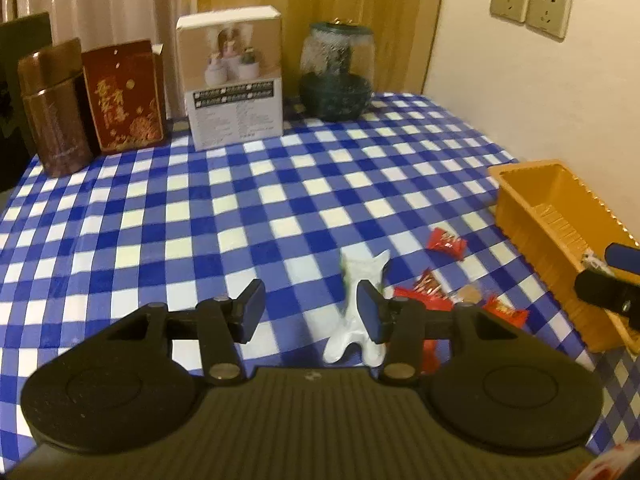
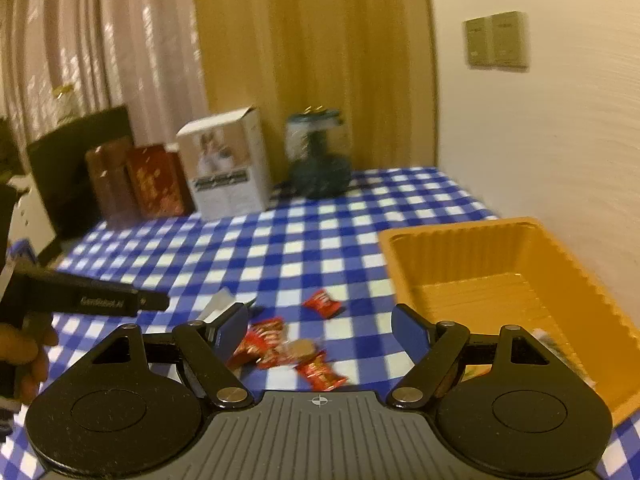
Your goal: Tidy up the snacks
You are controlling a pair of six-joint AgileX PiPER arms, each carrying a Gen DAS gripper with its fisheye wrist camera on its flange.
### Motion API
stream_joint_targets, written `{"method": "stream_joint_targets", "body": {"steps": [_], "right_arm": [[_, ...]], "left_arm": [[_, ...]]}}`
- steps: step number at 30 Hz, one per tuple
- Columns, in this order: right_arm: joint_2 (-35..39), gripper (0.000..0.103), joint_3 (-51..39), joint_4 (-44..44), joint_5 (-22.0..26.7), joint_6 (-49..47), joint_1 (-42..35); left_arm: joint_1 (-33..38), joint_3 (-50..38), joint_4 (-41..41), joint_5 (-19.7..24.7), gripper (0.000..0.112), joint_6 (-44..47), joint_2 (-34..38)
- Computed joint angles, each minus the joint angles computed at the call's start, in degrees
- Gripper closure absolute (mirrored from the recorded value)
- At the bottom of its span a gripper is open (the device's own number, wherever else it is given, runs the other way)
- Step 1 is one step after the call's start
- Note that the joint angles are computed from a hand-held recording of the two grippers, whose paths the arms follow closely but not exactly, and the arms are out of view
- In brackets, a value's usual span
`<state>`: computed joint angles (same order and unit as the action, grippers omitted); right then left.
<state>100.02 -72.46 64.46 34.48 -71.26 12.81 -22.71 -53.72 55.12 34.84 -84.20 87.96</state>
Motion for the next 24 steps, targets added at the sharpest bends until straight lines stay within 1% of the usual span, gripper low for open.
{"method": "stream_joint_targets", "body": {"steps": [3, 6, 10, 12, 15, 19, 24], "right_arm": [[0.6, 0.024, 0.3, -1.8, -0.5, -0.7, 1.7], [1.8, 0.024, 0.0, -5.3, -1.2, 0.1, 3.5], [4.4, 0.034, -1.6, -9.9, -2.0, 2.1, 5.3], [5.9, 0.036, -2.6, -11.4, -2.5, 2.8, 5.9], [7.8, 0.043, -4.1, -14.6, -3.5, 4.7, 6.8], [11.2, 0.047, -7.0, -20.0, -4.6, 9.1, 7.7], [14.0, 0.054, -10.2, -24.0, -4.0, 12.4, 8.1]], "left_arm": [[0.9, 0.3, -1.0, -1.3, 0.066, 0.8, 0.4], [1.1, -0.1, -1.7, -2.1, 0.065, 2.0, 1.5], [1.5, -0.5, -1.9, -3.0, 0.065, 2.5, 2.5], [1.8, -0.6, -2.1, -3.7, 0.064, 2.6, 2.8], [2.0, -0.7, -2.8, -4.4, 0.063, 3.4, 3.2], [2.2, -0.8, -3.1, -5.2, 0.063, 3.9, 3.5], [2.4, -0.8, -3.2, -5.9, 0.062, 4.2, 3.9]]}}
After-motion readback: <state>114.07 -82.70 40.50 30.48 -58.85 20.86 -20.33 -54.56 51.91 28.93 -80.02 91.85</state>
